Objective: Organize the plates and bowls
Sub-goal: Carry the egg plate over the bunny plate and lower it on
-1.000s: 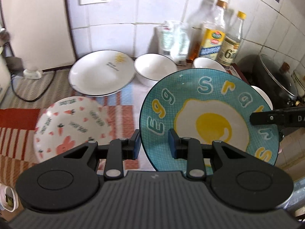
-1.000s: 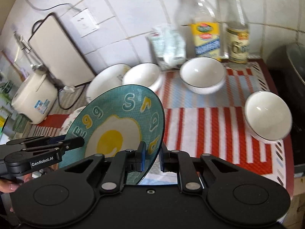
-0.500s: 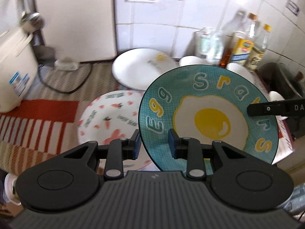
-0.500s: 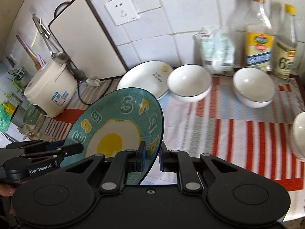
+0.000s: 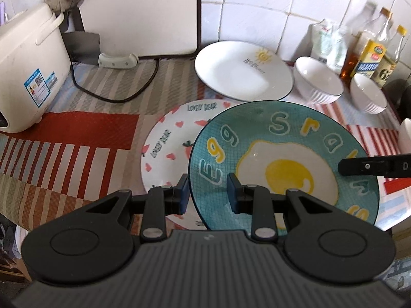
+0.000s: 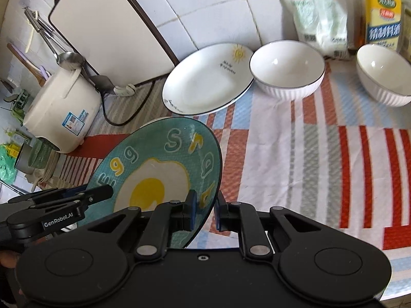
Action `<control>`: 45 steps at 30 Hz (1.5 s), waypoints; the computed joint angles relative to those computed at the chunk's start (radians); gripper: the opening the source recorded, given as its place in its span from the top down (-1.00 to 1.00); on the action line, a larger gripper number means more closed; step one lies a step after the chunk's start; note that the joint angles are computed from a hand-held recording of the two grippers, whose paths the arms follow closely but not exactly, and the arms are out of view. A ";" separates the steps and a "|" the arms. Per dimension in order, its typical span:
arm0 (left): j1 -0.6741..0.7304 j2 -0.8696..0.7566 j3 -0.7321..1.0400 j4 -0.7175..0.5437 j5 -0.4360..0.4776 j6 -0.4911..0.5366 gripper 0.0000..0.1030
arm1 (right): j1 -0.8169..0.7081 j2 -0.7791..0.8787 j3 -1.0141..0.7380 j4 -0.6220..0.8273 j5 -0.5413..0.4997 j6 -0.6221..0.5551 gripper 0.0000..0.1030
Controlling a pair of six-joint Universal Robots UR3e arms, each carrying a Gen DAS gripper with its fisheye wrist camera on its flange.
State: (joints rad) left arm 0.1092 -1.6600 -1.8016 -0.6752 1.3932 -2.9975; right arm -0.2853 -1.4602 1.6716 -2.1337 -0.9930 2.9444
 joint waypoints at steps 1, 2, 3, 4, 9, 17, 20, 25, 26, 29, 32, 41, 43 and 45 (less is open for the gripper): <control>0.004 -0.012 0.002 0.004 -0.001 0.001 0.45 | 0.012 0.016 -0.009 -0.007 -0.008 0.012 0.64; 0.009 -0.026 0.007 0.005 -0.001 0.004 0.45 | 0.024 0.035 -0.018 -0.017 -0.015 0.025 0.64; 0.016 -0.039 0.011 0.008 -0.003 0.005 0.45 | 0.034 0.054 -0.028 -0.022 -0.021 0.035 0.64; 0.023 -0.054 0.020 0.008 -0.007 0.003 0.45 | 0.043 0.075 -0.042 -0.025 -0.026 0.049 0.64; 0.051 -0.099 0.065 -0.034 -0.006 0.021 0.45 | 0.094 0.158 -0.107 -0.039 -0.046 0.103 0.64; 0.066 -0.196 0.189 -0.129 0.000 0.079 0.45 | 0.147 0.199 -0.139 -0.067 -0.083 0.092 0.62; 0.082 -0.215 0.221 -0.176 -0.015 0.085 0.45 | 0.158 0.214 -0.142 -0.088 -0.096 0.101 0.62; 0.071 -0.252 0.260 -0.184 0.022 0.114 0.45 | 0.186 0.253 -0.145 -0.143 -0.108 0.135 0.60; 0.075 -0.258 0.271 -0.191 0.015 0.117 0.45 | 0.193 0.256 -0.144 -0.155 -0.116 0.138 0.58; 0.076 -0.278 0.314 -0.220 0.021 0.118 0.46 | 0.213 0.278 -0.162 -0.177 -0.147 0.145 0.58; 0.054 -0.291 0.342 -0.215 0.053 0.152 0.46 | 0.255 0.304 -0.192 -0.195 -0.209 0.115 0.53; -0.033 -0.270 0.340 -0.187 0.023 0.235 0.58 | 0.291 0.348 -0.238 -0.206 -0.256 0.160 0.43; -0.047 -0.256 0.327 -0.173 0.029 0.238 0.58 | 0.305 0.358 -0.239 -0.222 -0.271 0.173 0.39; -0.056 -0.244 0.315 -0.156 0.037 0.229 0.57 | 0.301 0.353 -0.215 -0.244 -0.264 0.174 0.34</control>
State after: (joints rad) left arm 0.0531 -1.9036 -1.4867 -0.8313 1.4299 -2.7683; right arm 0.0157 -1.1070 1.4561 -2.3778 -1.2573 3.1180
